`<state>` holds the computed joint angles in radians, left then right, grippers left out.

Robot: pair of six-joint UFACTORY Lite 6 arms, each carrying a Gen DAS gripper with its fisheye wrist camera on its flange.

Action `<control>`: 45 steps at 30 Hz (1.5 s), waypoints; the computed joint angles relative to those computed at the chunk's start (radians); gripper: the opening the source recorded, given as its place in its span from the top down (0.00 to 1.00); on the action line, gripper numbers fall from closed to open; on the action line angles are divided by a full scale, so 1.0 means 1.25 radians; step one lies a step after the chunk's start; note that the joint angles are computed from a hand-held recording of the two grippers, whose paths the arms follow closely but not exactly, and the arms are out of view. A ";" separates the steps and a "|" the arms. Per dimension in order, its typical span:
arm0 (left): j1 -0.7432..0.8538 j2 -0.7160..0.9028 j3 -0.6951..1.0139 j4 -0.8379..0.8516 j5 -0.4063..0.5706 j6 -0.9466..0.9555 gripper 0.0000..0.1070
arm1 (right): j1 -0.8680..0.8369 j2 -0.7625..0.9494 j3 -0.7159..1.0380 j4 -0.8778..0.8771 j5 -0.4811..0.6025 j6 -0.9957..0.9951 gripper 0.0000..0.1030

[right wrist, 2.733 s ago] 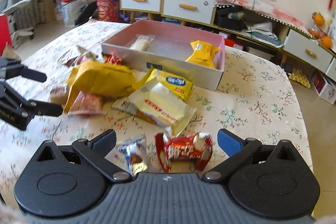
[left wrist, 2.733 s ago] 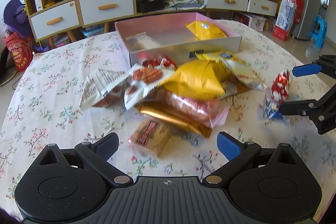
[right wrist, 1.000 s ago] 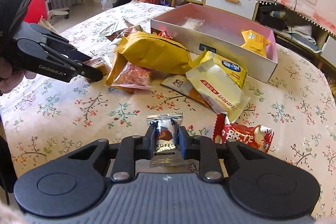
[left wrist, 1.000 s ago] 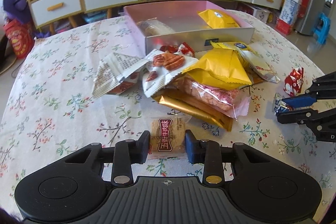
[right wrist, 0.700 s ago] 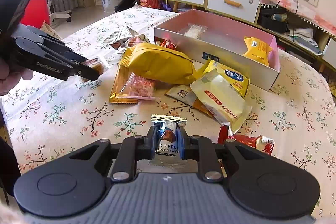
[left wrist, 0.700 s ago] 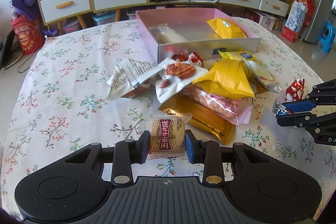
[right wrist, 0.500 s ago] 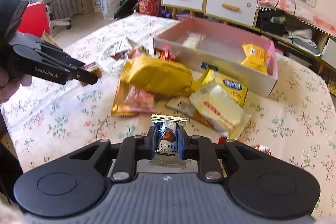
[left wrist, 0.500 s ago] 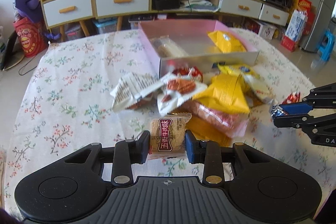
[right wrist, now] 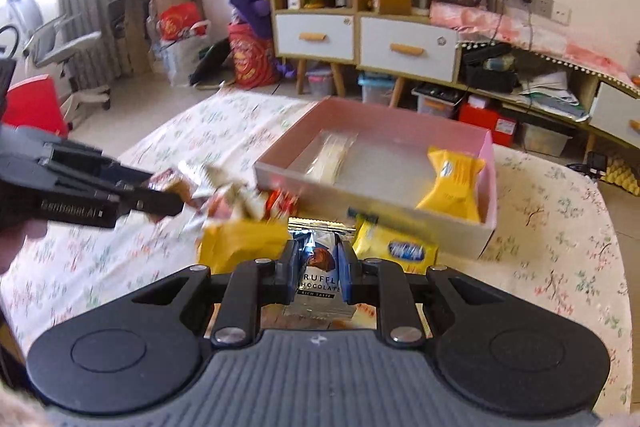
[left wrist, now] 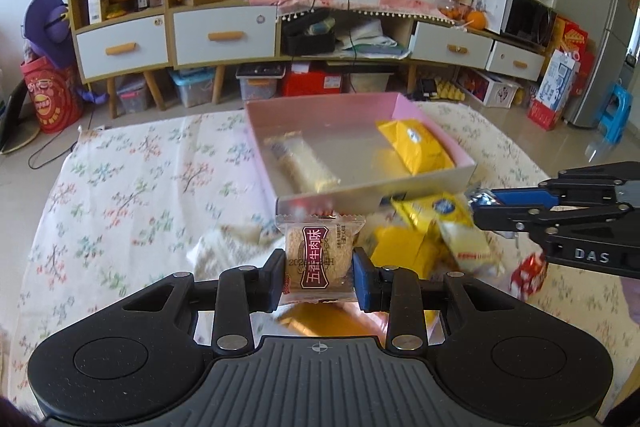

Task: Organize snacks
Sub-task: 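Carry the cake and chocolate into the pink box and open both tools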

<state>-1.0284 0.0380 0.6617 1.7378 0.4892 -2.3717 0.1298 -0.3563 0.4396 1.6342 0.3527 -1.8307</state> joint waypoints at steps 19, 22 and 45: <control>0.067 0.352 0.420 -0.098 0.016 0.095 0.70 | 0.018 0.289 0.247 0.266 -0.075 -0.101 0.82; 0.069 0.426 0.502 -0.130 0.027 0.128 0.70 | 0.013 0.337 0.282 0.342 -0.079 -0.134 0.82; 0.086 0.613 0.689 -0.216 0.040 0.227 0.57 | 0.021 0.468 0.370 0.361 -0.130 -0.023 0.75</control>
<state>-0.9215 0.8043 1.5230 1.4677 0.5390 -2.0882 0.1563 0.2292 0.9021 2.0854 0.1905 -1.8594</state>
